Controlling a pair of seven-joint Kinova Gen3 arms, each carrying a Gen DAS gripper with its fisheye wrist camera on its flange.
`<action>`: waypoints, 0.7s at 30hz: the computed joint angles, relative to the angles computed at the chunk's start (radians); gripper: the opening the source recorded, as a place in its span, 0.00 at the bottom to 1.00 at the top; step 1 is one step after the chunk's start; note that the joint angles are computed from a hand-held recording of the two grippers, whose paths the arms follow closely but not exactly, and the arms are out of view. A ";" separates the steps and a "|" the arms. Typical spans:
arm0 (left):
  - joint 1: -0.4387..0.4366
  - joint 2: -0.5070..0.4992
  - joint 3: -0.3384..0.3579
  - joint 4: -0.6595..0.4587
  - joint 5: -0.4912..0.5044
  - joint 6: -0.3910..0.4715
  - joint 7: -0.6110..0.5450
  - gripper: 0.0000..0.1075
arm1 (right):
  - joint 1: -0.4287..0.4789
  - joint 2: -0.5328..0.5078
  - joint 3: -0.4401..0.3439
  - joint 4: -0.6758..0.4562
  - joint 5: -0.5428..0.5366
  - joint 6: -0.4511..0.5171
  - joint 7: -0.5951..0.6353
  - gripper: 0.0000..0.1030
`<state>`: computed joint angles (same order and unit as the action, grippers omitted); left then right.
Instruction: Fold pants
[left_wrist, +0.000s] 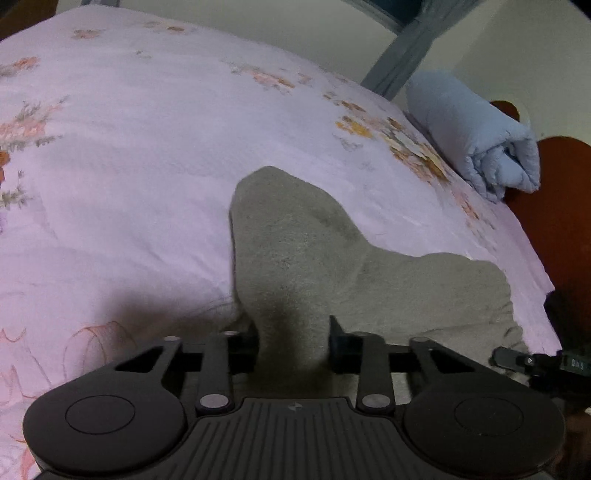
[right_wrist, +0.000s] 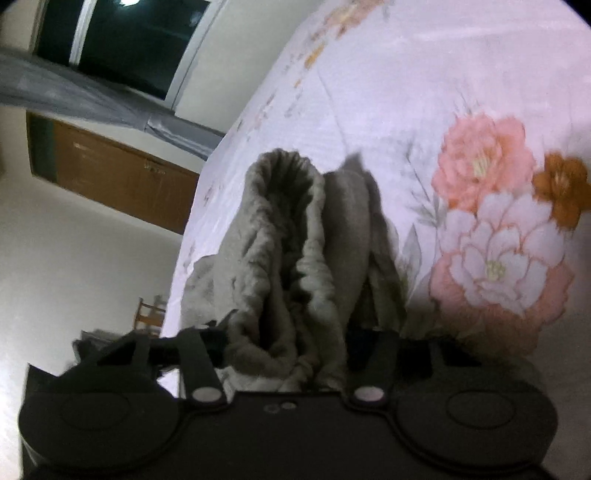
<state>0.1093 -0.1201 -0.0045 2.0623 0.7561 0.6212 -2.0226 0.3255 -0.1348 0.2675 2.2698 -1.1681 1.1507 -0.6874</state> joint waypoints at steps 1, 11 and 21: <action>0.004 -0.016 0.006 0.007 -0.002 -0.014 -0.003 0.24 | -0.007 -0.026 -0.018 -0.006 0.016 -0.026 -0.021 0.42; 0.032 -0.095 -0.076 -0.006 0.089 0.017 -0.078 0.23 | -0.075 -0.098 0.003 -0.092 0.011 -0.024 -0.089 0.38; -0.060 0.034 -0.059 -0.263 0.001 0.110 0.009 0.23 | -0.189 0.022 -0.074 -0.261 -0.082 -0.144 -0.155 0.38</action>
